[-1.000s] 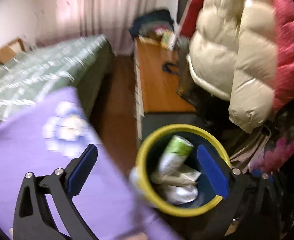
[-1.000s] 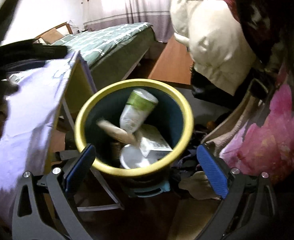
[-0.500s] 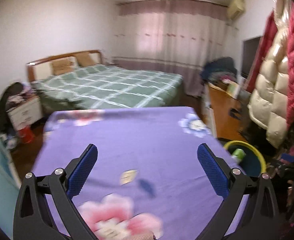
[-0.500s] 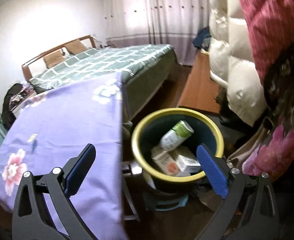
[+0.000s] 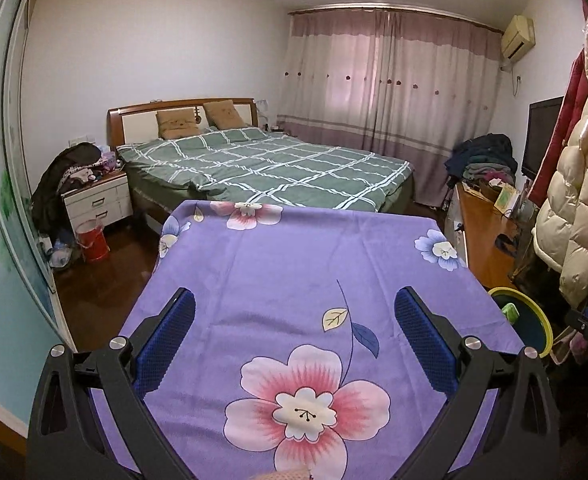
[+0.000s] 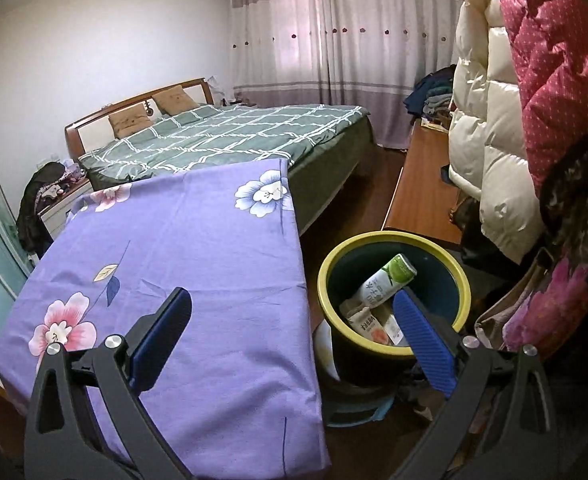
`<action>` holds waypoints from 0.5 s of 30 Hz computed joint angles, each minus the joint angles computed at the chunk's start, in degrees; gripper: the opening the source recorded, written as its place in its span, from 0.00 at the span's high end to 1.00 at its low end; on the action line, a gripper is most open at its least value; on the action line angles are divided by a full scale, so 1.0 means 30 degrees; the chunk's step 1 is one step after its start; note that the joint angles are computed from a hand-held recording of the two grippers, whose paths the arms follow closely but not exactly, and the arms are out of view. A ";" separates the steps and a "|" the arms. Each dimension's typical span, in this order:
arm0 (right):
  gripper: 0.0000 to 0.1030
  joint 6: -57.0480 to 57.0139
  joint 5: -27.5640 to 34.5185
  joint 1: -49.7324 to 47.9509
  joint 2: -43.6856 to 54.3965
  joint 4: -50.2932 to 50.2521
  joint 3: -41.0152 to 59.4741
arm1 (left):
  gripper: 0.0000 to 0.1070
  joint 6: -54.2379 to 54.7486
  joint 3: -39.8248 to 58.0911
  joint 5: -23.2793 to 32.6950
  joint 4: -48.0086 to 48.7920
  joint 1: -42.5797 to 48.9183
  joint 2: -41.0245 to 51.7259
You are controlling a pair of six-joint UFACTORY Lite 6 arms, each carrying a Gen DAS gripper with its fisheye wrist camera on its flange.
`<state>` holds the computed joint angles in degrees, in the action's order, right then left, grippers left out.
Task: Collect trash
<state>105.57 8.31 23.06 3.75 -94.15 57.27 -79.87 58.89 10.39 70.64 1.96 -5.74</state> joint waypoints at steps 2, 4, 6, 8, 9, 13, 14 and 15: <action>0.06 -0.0116 0.0128 0.0111 -0.0006 0.0159 0.0010 | 0.08 -0.0126 0.0215 0.0340 0.0031 -0.0363 0.0173; 0.06 0.0005 0.0100 0.0132 -0.0040 0.0031 -0.0013 | 0.08 0.0019 0.0259 0.0345 -0.0110 -0.0405 0.0191; 0.06 -0.0127 0.0051 0.0127 0.0004 0.0157 0.0050 | 0.08 -0.0208 0.0356 0.0541 0.0029 -0.0627 0.0323; 0.06 -0.0574 0.0044 0.0169 0.0043 0.0604 0.0161 | 0.08 -0.0231 0.0310 0.0498 0.0025 -0.0654 0.0304; 0.06 -0.0664 0.0035 0.0186 0.0064 0.0706 0.0212 | 0.08 -0.0253 0.0421 0.0598 0.0028 -0.0747 0.0397; 0.06 -0.0890 0.0046 0.0207 0.0080 0.0945 0.0313 | 0.08 -0.0080 0.0613 0.0682 -0.0206 -0.0948 0.0652; 0.06 -0.0892 0.0063 0.0208 0.0092 0.0939 0.0343 | 0.08 -0.0079 0.0633 0.0691 -0.0229 -0.0989 0.0699; 0.06 -0.0897 0.0056 0.0220 0.0079 0.0939 0.0325 | 0.08 0.0179 0.0739 0.0662 -0.0491 -0.0980 0.0802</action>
